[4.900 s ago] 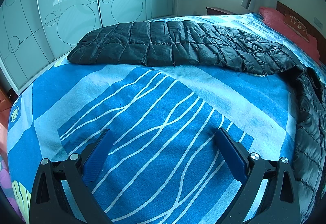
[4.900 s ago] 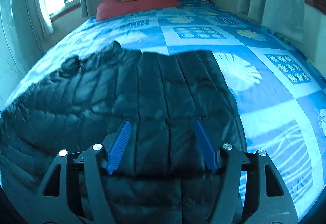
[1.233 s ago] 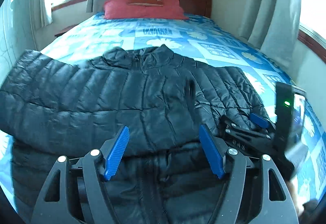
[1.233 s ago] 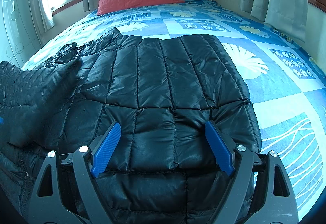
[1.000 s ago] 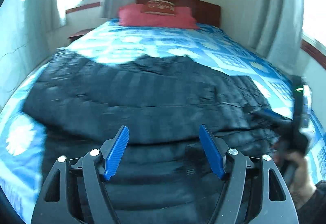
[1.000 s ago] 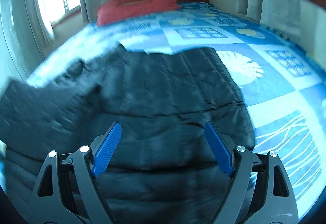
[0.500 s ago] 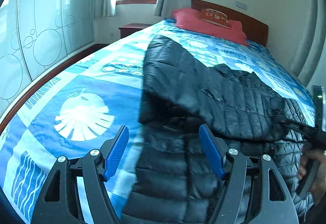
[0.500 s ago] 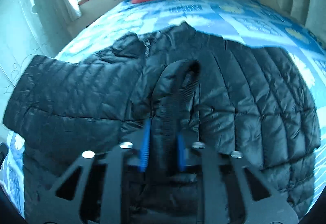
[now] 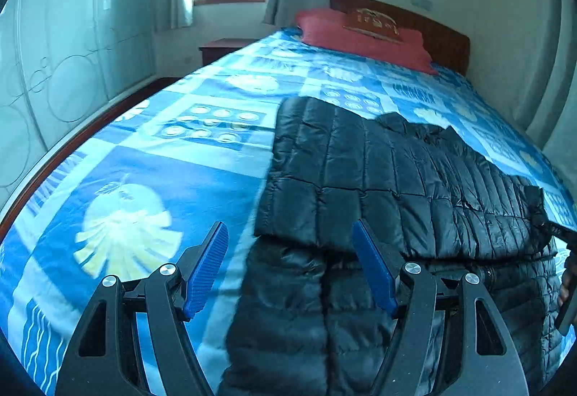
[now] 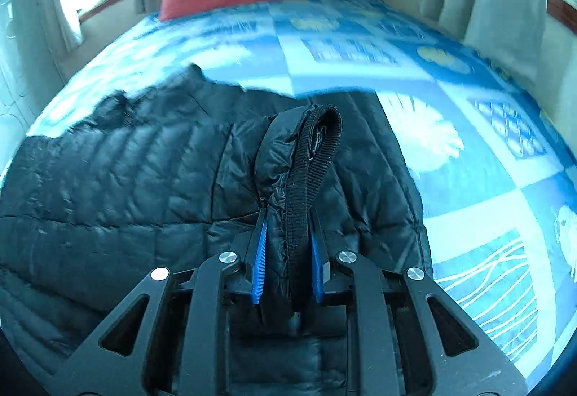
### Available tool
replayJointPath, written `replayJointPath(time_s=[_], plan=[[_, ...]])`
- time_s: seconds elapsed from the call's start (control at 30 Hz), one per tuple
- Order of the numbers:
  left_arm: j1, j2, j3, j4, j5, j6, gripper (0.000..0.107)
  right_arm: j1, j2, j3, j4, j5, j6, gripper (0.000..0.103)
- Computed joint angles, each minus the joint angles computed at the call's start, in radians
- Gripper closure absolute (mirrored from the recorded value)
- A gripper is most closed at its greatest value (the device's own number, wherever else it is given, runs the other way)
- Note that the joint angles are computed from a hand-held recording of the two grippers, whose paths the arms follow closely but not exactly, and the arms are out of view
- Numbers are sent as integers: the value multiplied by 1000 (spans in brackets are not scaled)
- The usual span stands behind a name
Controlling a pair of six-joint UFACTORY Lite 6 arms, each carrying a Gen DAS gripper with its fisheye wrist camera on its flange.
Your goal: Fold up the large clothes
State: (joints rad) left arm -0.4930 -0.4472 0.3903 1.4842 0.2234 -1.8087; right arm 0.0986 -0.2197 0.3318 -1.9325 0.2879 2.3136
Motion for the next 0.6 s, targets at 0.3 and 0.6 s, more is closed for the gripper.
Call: replayJointPath(time_s=[0.3, 0.6], plan=[[28, 370, 241, 431, 39, -384, 36, 151, -110, -27, 58, 58, 52, 49], [88, 652, 382, 458, 2, -396, 35, 207, 184, 70, -121, 121, 252, 48]])
